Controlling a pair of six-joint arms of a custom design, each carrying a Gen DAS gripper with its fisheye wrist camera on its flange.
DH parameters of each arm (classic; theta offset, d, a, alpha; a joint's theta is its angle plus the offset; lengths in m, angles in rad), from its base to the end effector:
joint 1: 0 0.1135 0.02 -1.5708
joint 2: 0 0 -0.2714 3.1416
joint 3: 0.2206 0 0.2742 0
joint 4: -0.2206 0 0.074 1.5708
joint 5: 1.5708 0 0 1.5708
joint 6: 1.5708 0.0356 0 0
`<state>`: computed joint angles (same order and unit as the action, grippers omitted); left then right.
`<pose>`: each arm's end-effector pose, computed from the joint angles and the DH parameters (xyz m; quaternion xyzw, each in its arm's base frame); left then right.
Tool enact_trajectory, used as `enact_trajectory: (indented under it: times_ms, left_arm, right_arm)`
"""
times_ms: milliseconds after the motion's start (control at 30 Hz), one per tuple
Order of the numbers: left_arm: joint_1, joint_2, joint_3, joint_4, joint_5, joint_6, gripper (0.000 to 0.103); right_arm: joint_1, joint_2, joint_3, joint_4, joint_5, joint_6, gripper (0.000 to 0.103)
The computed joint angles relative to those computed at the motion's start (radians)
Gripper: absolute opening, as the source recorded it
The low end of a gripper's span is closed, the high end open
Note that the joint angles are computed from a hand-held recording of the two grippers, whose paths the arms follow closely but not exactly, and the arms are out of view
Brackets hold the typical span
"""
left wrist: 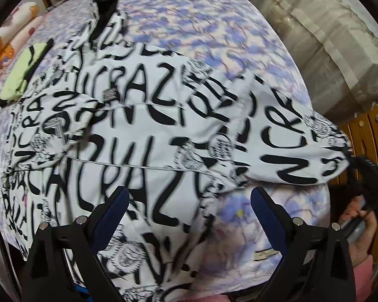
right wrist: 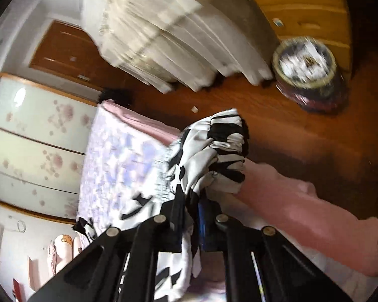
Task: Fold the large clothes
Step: 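Fold the held sleeve toward the jacket front with the right gripper, then lay the sleeve on the jacket front and open the right gripper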
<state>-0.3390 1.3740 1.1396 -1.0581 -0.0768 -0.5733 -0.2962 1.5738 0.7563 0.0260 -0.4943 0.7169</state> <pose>0.2567 -0.0876 0.2706 -0.1209 0.9822 -0.0269 0.1412 0.3126 -0.0777 0.1558 0.3539 0.8294 0.2982 0.3130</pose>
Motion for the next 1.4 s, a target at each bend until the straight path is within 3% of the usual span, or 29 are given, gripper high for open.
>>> enact_trajectory:
  times_ms: [233,433,633,700,833,933,1133,1233,1400]
  left_arm:
    - [0.14,-0.103,-0.049,-0.032,-0.024,0.101,0.096]
    - [0.388,-0.208,-0.119,-0.029,0.063,0.285,0.096]
    - [0.749,-0.216,-0.092,-0.04,0.22,0.585,0.096]
    - [0.891,-0.176,-0.053,-0.052,0.286,0.728,0.096]
    - [1.084,-0.065,0.049,-0.086,0.354,0.968,0.096]
    - [1.196,0.037,0.145,-0.117,0.398,1.088,0.096]
    - [1.327,0.236,0.325,-0.177,0.456,1.181,0.096]
    - [1.365,0.321,0.39,-0.19,0.463,1.205,0.096]
    - [1.407,0.416,0.455,-0.191,0.451,1.231,0.096]
  right_arm:
    - [0.101,-0.188,-0.018,0.011,0.057,0.026,0.008]
    - [0.295,-0.3,0.019,-0.007,0.163,0.036,0.007]
    - [0.596,-0.307,0.124,-0.055,0.396,0.033,0.007]
    - [0.711,-0.276,0.176,-0.075,0.484,0.031,0.007]
    - [0.925,-0.183,0.29,-0.118,0.676,0.036,0.007]
    - [1.057,-0.071,0.381,-0.128,0.771,0.066,0.008]
    - [1.255,0.24,0.638,-0.2,0.902,0.061,0.008]
    - [1.318,0.426,0.821,-0.312,0.928,0.024,0.008]
    - [1.381,0.733,1.153,-0.554,0.838,0.0,0.008]
